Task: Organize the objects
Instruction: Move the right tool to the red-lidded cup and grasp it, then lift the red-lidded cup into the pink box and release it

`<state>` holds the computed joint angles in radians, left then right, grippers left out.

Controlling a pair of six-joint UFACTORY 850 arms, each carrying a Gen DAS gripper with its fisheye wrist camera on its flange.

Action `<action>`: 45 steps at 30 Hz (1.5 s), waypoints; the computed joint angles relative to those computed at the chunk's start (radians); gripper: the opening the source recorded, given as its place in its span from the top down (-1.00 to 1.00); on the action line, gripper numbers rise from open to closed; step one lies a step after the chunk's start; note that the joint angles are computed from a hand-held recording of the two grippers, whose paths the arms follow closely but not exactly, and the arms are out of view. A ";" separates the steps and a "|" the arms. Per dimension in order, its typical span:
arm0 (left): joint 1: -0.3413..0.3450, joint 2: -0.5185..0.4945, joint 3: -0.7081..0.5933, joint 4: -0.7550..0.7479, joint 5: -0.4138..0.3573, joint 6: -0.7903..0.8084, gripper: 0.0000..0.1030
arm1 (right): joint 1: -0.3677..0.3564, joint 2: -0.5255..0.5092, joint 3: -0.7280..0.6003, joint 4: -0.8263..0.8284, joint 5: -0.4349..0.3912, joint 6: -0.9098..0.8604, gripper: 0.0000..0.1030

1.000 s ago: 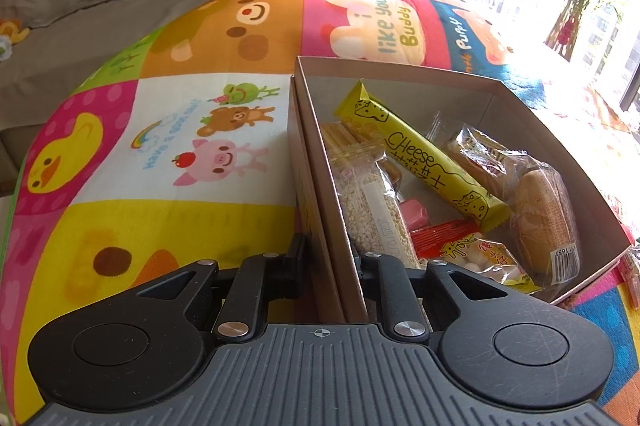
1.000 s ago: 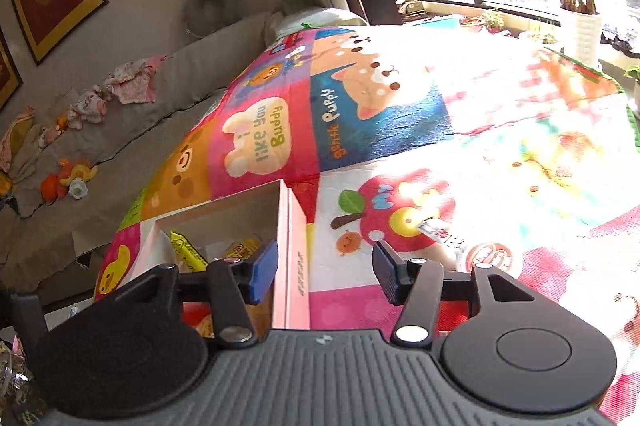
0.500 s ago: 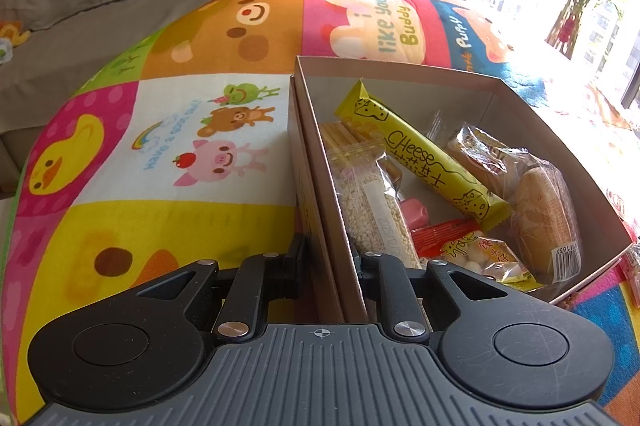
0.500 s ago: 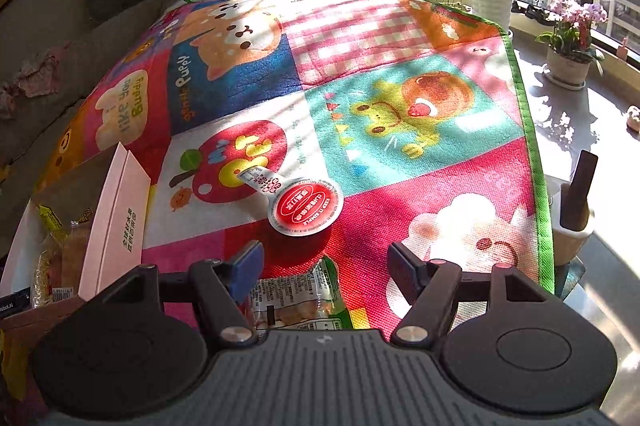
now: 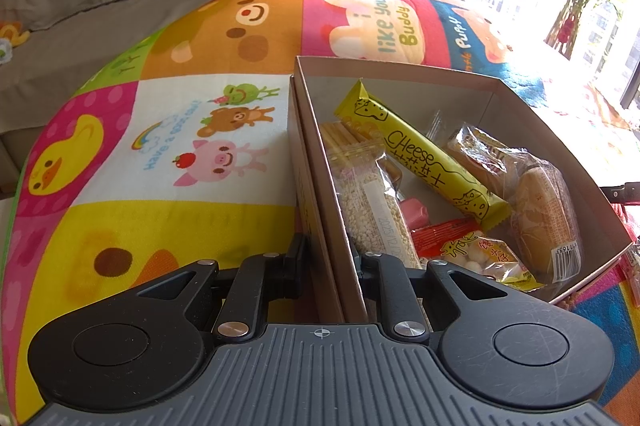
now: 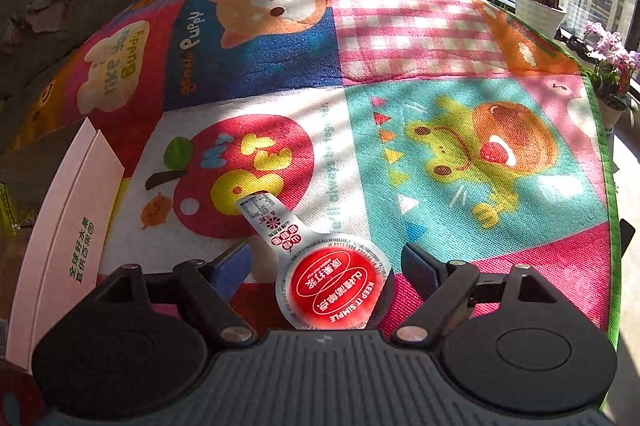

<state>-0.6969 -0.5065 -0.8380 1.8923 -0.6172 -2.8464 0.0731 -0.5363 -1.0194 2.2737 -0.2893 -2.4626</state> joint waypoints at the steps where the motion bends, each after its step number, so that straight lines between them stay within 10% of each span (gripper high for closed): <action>1: 0.000 0.000 0.000 0.000 0.000 0.000 0.66 | 0.002 0.004 0.002 -0.039 0.000 0.031 -0.19; 11: 0.000 0.000 0.000 0.000 0.000 0.000 0.66 | 0.003 0.185 0.218 -0.335 -0.153 0.248 -0.19; 20: 0.000 0.000 0.001 0.002 0.000 -0.002 0.66 | -0.029 0.319 0.410 -0.317 -0.089 0.216 -0.20; 26: 0.000 0.000 0.001 0.002 0.000 -0.002 0.66 | -0.095 0.344 0.436 -0.682 -0.276 0.485 -0.33; 33: 0.000 0.000 0.002 0.003 -0.001 -0.003 0.66 | 0.031 0.424 0.518 -0.216 -0.171 -0.081 -0.67; 36: 0.000 0.000 0.001 0.002 0.000 -0.002 0.66 | 0.051 0.390 0.492 -0.251 -0.157 -0.038 -0.67; 45: 0.000 0.000 0.002 0.005 -0.001 -0.006 0.66 | 0.033 0.366 0.460 -0.519 -0.138 0.202 -0.19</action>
<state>-0.6971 -0.5064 -0.8362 1.8974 -0.6181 -2.8525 0.1061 -0.1701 -0.5598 1.7544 -0.4272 -2.2606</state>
